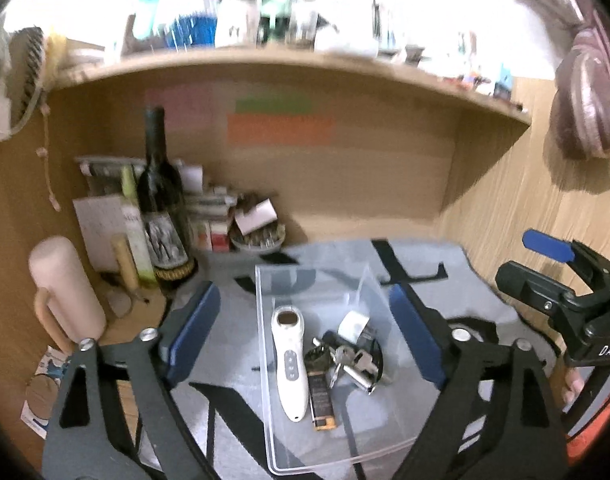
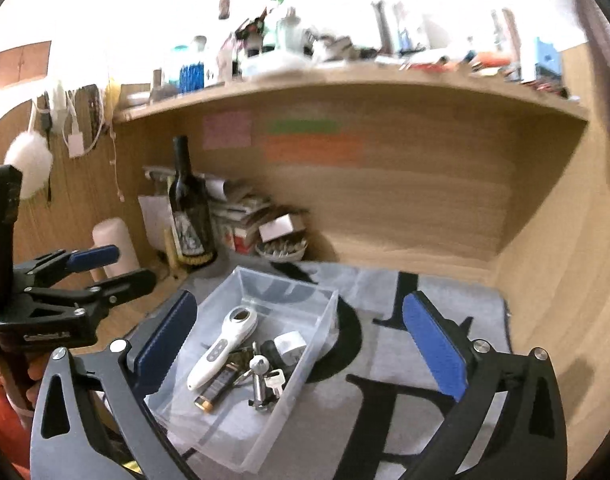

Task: Organize rigid objects

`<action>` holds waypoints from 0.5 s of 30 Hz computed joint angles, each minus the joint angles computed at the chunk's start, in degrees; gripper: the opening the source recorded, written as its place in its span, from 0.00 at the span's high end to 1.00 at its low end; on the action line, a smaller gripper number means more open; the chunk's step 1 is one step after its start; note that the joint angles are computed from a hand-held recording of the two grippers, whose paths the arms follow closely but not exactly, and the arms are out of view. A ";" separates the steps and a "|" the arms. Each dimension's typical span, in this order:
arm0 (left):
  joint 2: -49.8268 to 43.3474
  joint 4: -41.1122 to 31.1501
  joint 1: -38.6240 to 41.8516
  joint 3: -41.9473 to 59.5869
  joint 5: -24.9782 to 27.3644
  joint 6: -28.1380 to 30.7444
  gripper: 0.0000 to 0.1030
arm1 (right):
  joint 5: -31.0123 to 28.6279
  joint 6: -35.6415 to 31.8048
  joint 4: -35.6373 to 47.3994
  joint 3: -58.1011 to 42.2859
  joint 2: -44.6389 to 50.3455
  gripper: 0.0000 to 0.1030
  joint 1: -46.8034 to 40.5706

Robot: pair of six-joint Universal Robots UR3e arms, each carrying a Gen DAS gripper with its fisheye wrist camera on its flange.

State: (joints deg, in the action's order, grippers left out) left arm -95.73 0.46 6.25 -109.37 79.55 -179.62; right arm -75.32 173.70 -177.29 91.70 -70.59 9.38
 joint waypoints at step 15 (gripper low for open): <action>4.91 10.75 -3.56 -7.76 3.51 -0.67 0.02 | 0.83 3.23 -9.77 13.17 -8.58 0.00 -2.54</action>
